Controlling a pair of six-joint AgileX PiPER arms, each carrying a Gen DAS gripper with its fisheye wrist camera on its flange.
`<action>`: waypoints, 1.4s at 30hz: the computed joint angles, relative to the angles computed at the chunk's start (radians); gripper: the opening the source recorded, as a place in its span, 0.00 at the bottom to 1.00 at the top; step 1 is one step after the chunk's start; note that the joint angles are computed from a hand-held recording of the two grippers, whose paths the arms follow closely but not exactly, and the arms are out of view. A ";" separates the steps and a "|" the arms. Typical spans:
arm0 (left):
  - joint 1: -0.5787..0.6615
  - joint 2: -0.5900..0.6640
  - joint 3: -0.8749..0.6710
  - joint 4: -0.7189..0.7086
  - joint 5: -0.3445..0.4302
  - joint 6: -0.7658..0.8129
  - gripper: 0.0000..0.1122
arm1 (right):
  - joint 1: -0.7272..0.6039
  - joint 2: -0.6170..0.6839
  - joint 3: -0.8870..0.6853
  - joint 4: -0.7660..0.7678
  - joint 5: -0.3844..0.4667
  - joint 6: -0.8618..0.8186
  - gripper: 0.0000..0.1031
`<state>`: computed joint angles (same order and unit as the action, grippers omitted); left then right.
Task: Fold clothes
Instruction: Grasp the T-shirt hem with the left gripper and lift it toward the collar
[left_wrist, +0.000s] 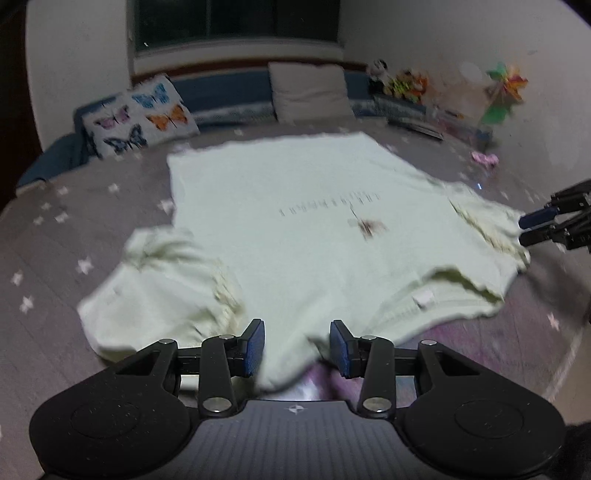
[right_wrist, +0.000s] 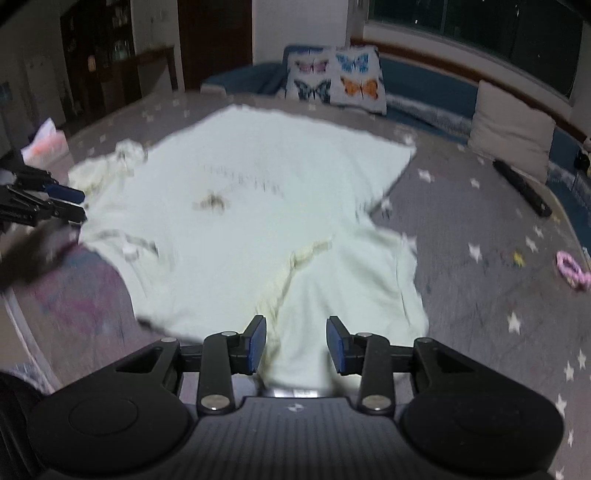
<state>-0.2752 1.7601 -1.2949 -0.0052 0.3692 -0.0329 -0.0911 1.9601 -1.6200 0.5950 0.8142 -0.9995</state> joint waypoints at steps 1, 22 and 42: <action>0.005 0.006 -0.011 0.018 -0.003 -0.023 0.38 | 0.007 0.012 -0.013 0.006 -0.007 0.002 0.35; 0.133 0.033 -0.045 0.469 0.102 -0.694 0.40 | 0.017 0.125 -0.078 0.026 0.016 0.047 0.43; 0.196 -0.039 0.056 0.482 0.016 -0.806 0.11 | 0.076 0.093 -0.118 -0.080 0.019 0.114 0.48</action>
